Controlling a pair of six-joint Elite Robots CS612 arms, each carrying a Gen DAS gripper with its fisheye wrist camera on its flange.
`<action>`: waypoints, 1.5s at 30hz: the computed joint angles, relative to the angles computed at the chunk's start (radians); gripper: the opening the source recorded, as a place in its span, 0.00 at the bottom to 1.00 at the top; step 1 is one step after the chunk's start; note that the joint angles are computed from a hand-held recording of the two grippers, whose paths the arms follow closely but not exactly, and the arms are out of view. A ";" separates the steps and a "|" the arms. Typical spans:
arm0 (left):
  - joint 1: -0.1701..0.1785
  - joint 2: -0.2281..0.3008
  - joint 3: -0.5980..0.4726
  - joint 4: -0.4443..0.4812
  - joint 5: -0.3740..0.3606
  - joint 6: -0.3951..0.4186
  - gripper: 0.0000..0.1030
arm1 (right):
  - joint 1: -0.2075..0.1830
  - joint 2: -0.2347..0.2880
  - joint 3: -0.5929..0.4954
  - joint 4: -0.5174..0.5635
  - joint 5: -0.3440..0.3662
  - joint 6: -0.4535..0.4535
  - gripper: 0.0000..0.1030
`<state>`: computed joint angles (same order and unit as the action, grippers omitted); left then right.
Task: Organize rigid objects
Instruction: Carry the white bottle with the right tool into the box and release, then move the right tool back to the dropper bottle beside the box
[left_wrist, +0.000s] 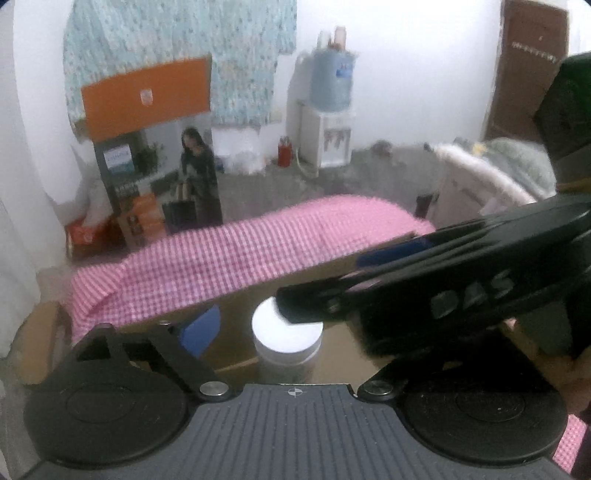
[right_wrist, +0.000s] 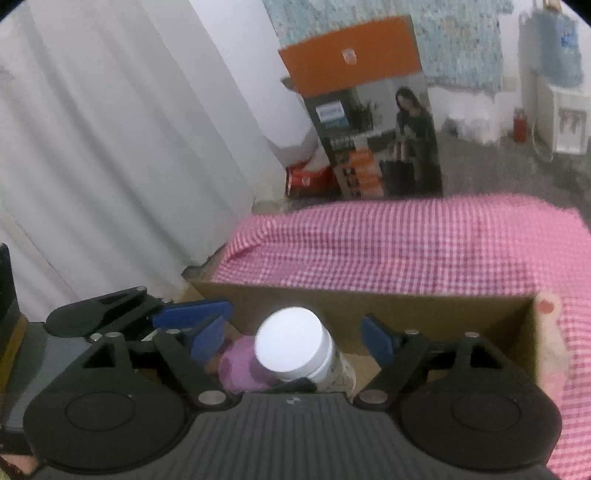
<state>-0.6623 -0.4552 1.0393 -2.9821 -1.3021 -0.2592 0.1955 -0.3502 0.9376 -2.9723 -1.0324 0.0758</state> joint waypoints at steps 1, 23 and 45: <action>-0.002 -0.013 0.024 -0.034 0.007 0.002 0.92 | 0.000 -0.017 0.029 -0.034 -0.003 0.002 0.83; -0.058 -0.180 0.444 -0.428 -0.076 -0.088 1.00 | 0.039 -0.309 0.679 -0.707 -0.310 -0.144 1.00; -0.117 -0.041 0.311 -0.361 -0.081 0.185 0.75 | -0.030 -0.233 0.736 -0.647 -0.157 0.110 0.78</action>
